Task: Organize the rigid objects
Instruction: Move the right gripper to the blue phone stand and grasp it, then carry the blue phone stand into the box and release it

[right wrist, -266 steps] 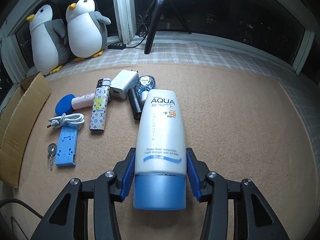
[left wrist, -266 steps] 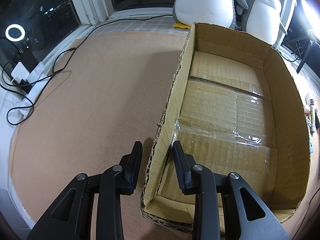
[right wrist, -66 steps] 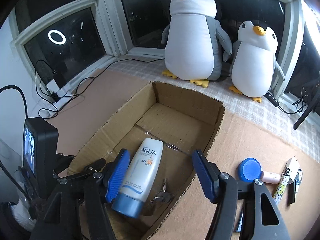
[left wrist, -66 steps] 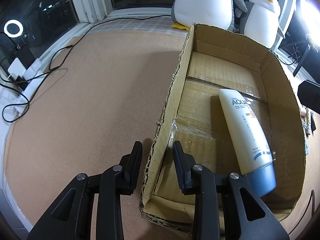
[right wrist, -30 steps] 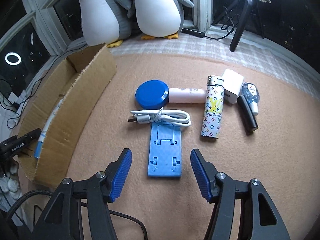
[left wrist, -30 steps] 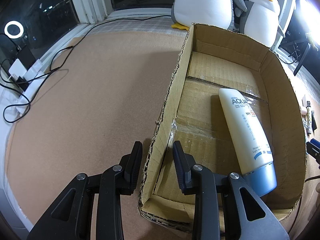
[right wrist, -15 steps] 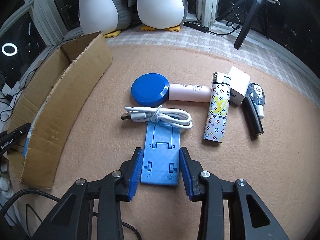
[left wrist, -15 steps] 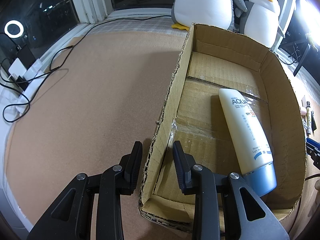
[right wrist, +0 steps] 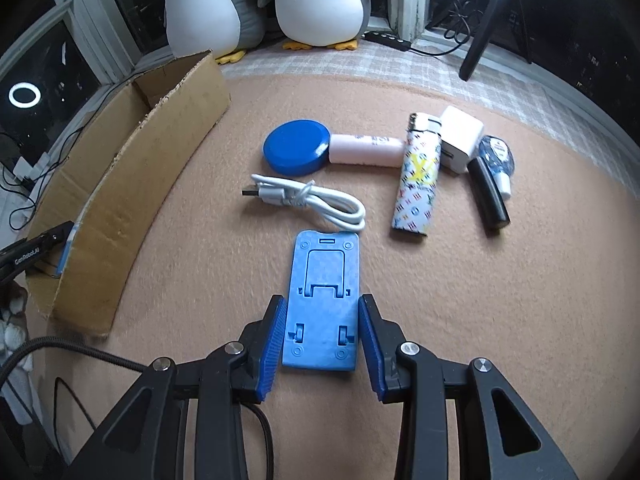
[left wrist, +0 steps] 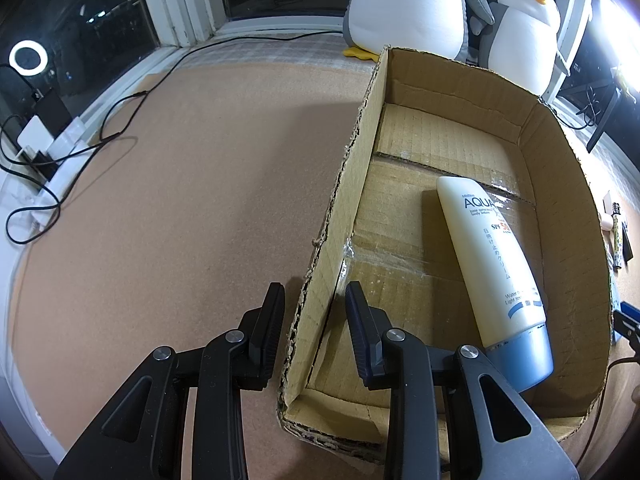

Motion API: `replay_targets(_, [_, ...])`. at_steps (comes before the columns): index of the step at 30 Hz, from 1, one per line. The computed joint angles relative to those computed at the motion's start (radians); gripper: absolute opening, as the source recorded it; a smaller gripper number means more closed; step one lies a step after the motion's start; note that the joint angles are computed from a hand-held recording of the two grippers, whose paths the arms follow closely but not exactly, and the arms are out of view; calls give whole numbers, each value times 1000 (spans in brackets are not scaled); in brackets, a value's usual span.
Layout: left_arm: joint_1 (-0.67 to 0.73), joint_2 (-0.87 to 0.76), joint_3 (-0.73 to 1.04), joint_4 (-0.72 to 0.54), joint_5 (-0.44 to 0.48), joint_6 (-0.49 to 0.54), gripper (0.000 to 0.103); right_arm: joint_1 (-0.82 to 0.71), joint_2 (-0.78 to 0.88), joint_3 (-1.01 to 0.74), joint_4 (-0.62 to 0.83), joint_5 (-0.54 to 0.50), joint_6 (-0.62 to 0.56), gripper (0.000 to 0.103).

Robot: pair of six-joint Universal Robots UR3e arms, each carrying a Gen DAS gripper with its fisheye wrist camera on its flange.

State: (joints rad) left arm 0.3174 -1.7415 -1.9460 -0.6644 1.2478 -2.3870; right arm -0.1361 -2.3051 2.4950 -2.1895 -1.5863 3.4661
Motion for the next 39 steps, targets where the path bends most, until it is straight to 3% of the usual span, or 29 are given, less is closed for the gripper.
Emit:
replay_targets(5, [-1, 0, -1, 2, 0, -1, 30, -20, -114, 8, 86, 10, 8, 33])
replay_targets(13, [-1, 0, -2, 2, 1, -1, 30, 39, -110, -55, 76, -25, 58, 33])
replay_targets(28, [-3, 2, -4, 3, 0, -4, 30, 273, 330, -325, -230, -107, 129, 33])
replay_targets(39, [-4, 0, -2, 1, -1, -6, 30, 351, 629, -508, -362, -97, 133, 33])
